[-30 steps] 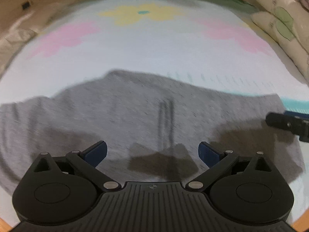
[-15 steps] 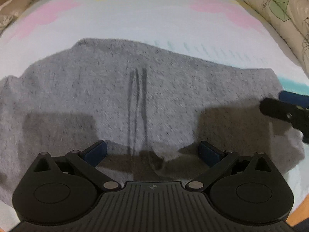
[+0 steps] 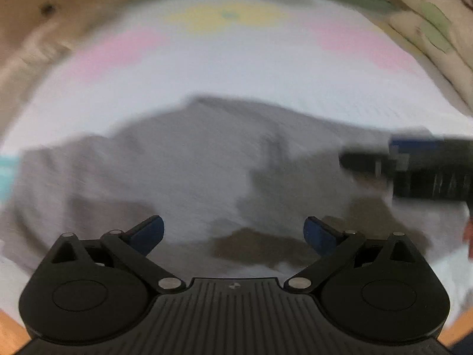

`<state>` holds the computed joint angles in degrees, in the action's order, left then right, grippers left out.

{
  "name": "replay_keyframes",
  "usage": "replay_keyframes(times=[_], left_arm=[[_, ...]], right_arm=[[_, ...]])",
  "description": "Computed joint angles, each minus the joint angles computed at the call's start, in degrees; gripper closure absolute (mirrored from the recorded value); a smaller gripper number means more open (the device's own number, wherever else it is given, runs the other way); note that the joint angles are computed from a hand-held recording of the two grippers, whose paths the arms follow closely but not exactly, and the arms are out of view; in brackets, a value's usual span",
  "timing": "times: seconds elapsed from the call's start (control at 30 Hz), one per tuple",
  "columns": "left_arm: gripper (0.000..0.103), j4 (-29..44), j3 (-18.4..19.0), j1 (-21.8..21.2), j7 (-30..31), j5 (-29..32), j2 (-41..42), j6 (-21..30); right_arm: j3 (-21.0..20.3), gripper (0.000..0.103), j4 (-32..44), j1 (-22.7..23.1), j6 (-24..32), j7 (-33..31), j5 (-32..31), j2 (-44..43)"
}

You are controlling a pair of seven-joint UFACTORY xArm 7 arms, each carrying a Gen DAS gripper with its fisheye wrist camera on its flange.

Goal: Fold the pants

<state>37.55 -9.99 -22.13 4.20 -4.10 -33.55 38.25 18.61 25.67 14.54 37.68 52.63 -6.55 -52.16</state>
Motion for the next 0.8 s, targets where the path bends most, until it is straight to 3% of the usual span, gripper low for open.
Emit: replay_keyframes(times=[0.13,0.37,0.43,0.53,0.73,0.8], left_arm=[[0.001,-1.44,-0.46,3.53,-1.35,3.77,-1.67,-1.27],[0.001,-3.15,4.0,6.11,2.65,3.99,-2.66,-2.0],[0.001,-2.92,5.8,6.95,3.16,2.5,-2.41,-1.66],[0.001,-1.62,8.45,8.04,3.29,-0.92,-1.75,-0.31],[0.001,0.84,12.29,9.51,3.85,-7.9,-0.25,0.55],[0.001,1.31,13.22,9.69,4.62,-10.07,0.23,1.07]], right_arm=[[4.53,0.018,3.08,-2.0,-2.06,5.94,-0.5,6.57],[5.31,0.02,5.46,1.58,-1.86,6.12,-3.98,11.18],[6.19,0.02,5.18,2.31,-1.23,6.79,-4.92,10.48],[8.11,0.035,6.7,3.88,2.67,4.21,-7.92,11.88],[13.13,0.035,10.17,4.13,6.4,0.78,-18.04,17.57],[13.17,0.043,9.62,4.77,5.52,0.78,-20.68,17.87]])
